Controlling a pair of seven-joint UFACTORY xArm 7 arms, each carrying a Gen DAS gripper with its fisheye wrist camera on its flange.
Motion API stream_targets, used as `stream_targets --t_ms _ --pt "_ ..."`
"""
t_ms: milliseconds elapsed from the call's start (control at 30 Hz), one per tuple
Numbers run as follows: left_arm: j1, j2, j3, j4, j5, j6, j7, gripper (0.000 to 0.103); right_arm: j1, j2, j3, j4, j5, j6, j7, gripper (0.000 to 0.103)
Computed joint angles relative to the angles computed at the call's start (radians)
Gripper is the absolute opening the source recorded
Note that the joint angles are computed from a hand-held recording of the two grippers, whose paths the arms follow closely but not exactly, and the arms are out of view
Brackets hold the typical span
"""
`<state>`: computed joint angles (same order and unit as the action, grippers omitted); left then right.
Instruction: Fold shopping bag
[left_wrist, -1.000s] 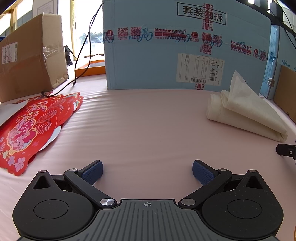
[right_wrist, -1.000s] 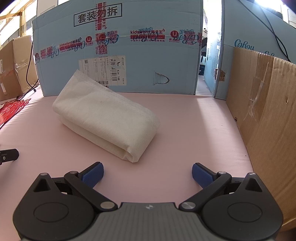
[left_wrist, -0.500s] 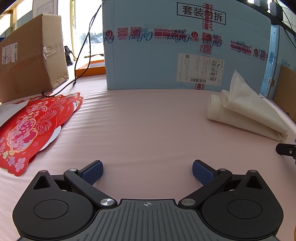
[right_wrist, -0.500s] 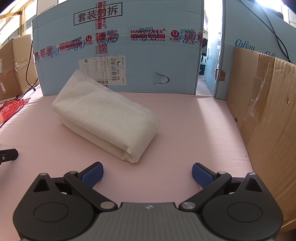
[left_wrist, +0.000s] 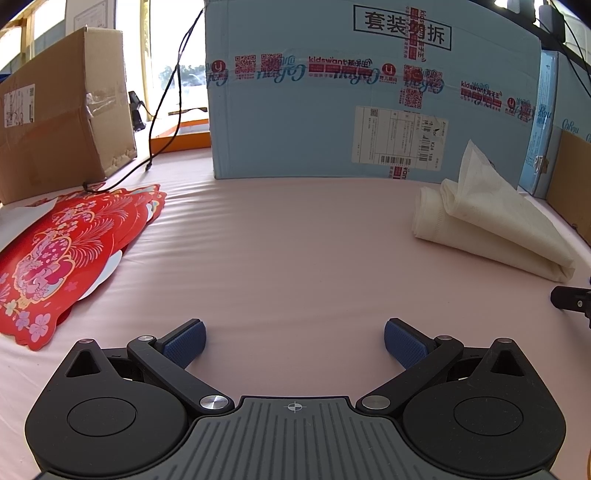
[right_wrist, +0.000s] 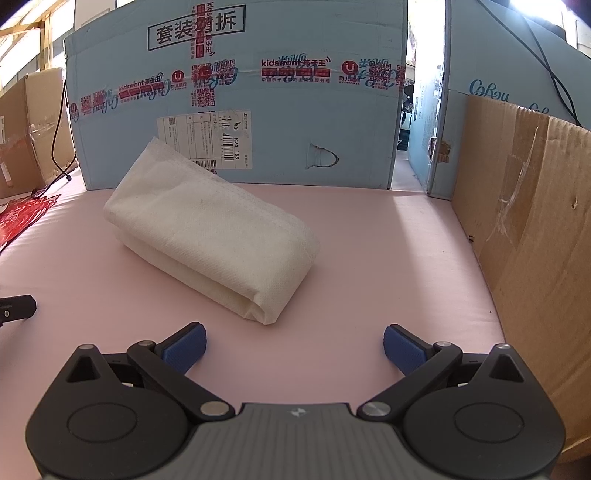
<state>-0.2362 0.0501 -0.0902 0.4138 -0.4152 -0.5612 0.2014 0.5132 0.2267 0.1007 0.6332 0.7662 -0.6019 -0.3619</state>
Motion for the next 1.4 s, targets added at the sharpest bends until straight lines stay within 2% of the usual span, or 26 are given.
stream_targets --t_ms 167,267,400,500,567,633,800,833,900,1033,1167,1300,1400 --pt "0.005 -0.002 0.001 -0.005 0.020 -0.006 -0.019 0.103 0.008 0.003 -0.001 0.007 0.022 -0.002 -0.020 0.103" --pt "0.018 -0.005 0.005 -0.016 0.066 -0.023 -0.064 0.103 0.012 0.002 0.002 0.005 0.030 -0.011 -0.024 0.103" --pt "0.052 -0.005 0.015 -0.049 0.188 -0.119 -0.184 0.103 0.033 0.008 0.011 -0.001 0.057 -0.071 -0.054 0.103" --pt "0.082 0.013 0.025 -0.076 0.294 -0.250 -0.280 0.103 0.027 0.012 0.029 -0.033 0.001 -0.166 -0.027 0.103" --pt "0.100 0.040 0.031 -0.085 0.352 -0.355 -0.332 0.103 0.006 0.009 0.039 -0.065 -0.082 -0.220 0.020 0.103" --pt "0.114 0.100 0.034 -0.089 0.398 -0.531 -0.372 0.103 -0.016 0.005 0.044 -0.087 -0.152 -0.252 0.065 0.103" --pt "0.075 0.258 0.018 -0.053 0.366 -0.918 -0.299 0.103 -0.084 -0.005 0.044 -0.137 -0.337 -0.319 0.207 0.103" --pt "0.071 0.262 0.014 -0.046 0.369 -0.946 -0.301 0.103 -0.096 -0.008 0.044 -0.147 -0.368 -0.335 0.237 0.103" --pt "0.072 0.231 0.007 -0.043 0.399 -0.929 -0.329 0.103 -0.109 -0.014 0.043 -0.157 -0.395 -0.348 0.267 0.103" --pt "0.064 0.124 -0.004 -0.027 0.433 -0.748 -0.361 0.103 -0.121 -0.022 0.041 -0.171 -0.411 -0.357 0.291 0.103" --pt "0.052 0.090 -0.010 0.016 0.491 -0.614 -0.372 0.103 -0.107 -0.014 0.041 -0.167 -0.380 -0.361 0.248 0.103" --pt "0.079 0.162 -0.005 0.043 0.592 -0.624 -0.484 0.103 -0.092 -0.005 0.044 -0.162 -0.357 -0.368 0.208 0.103" --pt "0.092 0.178 -0.002 0.038 0.615 -0.621 -0.517 0.103 -0.095 -0.005 0.044 -0.162 -0.363 -0.362 0.212 0.103"
